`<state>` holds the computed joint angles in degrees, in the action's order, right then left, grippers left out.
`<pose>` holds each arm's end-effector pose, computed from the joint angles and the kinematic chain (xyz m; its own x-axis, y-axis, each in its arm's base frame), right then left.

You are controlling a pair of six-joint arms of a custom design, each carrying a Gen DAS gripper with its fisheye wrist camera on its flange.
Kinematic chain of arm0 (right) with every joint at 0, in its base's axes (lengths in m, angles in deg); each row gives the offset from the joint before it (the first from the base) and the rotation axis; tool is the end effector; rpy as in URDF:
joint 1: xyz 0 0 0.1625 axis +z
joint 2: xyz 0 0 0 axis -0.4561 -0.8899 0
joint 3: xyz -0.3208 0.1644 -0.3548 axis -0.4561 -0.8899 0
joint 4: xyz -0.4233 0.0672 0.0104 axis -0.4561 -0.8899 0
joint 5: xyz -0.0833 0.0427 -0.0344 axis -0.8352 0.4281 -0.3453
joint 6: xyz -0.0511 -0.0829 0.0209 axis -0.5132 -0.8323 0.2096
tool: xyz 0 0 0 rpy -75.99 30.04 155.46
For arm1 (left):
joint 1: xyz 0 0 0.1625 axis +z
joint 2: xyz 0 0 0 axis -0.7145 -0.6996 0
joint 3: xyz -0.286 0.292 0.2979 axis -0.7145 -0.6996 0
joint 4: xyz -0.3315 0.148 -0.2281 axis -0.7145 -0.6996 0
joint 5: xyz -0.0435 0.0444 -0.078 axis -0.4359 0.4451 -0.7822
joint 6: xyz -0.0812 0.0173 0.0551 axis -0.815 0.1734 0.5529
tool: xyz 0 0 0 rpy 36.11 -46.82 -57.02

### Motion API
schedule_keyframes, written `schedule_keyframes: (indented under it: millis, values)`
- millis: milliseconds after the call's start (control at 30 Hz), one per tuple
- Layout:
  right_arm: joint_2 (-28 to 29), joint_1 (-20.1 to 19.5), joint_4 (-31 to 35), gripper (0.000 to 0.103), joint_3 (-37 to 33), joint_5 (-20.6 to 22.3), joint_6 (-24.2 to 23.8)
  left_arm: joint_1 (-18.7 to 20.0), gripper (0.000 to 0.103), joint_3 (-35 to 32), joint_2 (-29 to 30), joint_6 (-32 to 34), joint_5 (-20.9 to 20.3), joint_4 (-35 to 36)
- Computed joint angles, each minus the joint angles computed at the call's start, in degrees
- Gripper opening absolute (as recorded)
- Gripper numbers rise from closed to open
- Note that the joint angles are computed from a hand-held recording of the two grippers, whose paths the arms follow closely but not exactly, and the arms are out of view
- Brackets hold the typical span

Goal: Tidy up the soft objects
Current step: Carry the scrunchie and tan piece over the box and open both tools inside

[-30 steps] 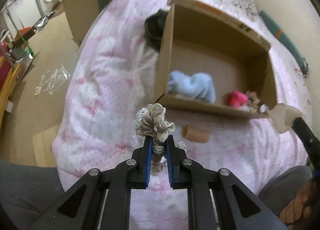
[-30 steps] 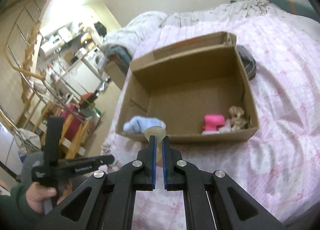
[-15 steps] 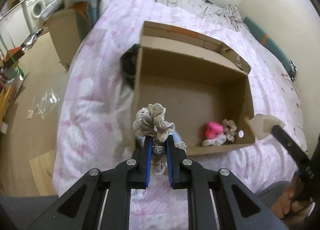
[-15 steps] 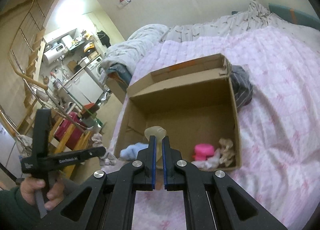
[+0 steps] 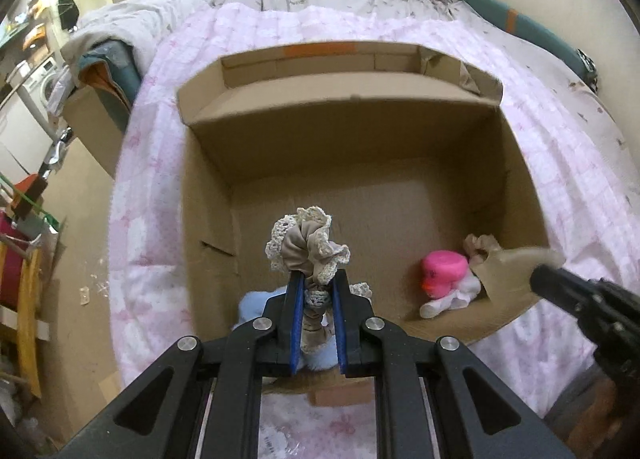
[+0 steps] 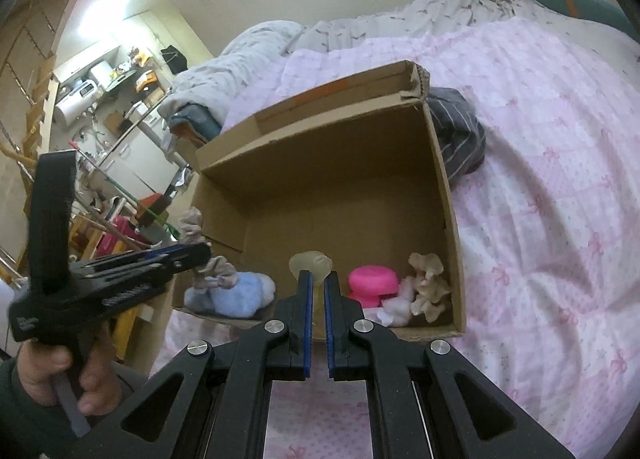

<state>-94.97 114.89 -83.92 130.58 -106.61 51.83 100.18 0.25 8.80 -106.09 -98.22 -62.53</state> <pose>0.0956 -0.7986 0.2830 -0.8952 -0.3531 0.2719 -0.4378 0.8106 -0.3890 -0.3173 -0.8159 0.0615 -0.6897 -0.0571 -0.7218 0.3187 0.8712 -0.3734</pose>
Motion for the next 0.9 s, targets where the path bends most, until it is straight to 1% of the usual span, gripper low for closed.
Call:
schedule_keyframes:
  millis: [67, 200, 300, 433, 533, 600, 667, 767, 900]
  values:
    - [0.3, 0.1, -0.1, 0.007, -0.3, -0.7, 0.2, 0.4, 0.012, 0.4, 0.1, 0.4, -1.1, -1.2]
    - [1.0, 0.0, 0.9, 0.007, -1.3, -1.8, 1.5, 0.8, 0.012, 0.6, 0.2, 3.5, -2.6, -3.8]
    - [1.3, 0.1, 1.5, 0.007, -1.7, -2.2, 1.8, 0.9, 0.012, 1.0, -0.1, 2.9, -3.5, -4.6]
    - [1.8, 0.2, 2.4, 0.007, -2.3, -2.7, 2.0, 0.8, 0.012, 1.2, 0.0, 3.0, -3.6, -4.9]
    - [2.3, 0.4, 2.8, 0.007, -2.6, -4.1, 1.9, 0.6, 0.012, 1.0, 0.7, 3.7, -2.2, -4.9]
    - [2.6, 0.6, 2.8, 0.007, -2.7, -5.3, 1.6, 0.8, 0.013, 0.9, 0.6, 2.6, -3.0, -4.2]
    - [2.8, 0.6, 2.8, 0.007, -2.8, -6.0, 1.4, 1.0, 0.015, 1.1, 0.5, 2.0, -3.5, -4.4]
    - [2.8, 0.7, 2.6, 0.007, -2.7, -6.5, 1.1, 0.9, 0.016, 1.6, 0.3, 1.9, -3.0, -4.9]
    - [2.8, 0.8, 2.2, 0.007, -2.5, -6.7, 0.8, 0.7, 0.025, 1.7, 0.4, 2.3, -2.4, -4.3]
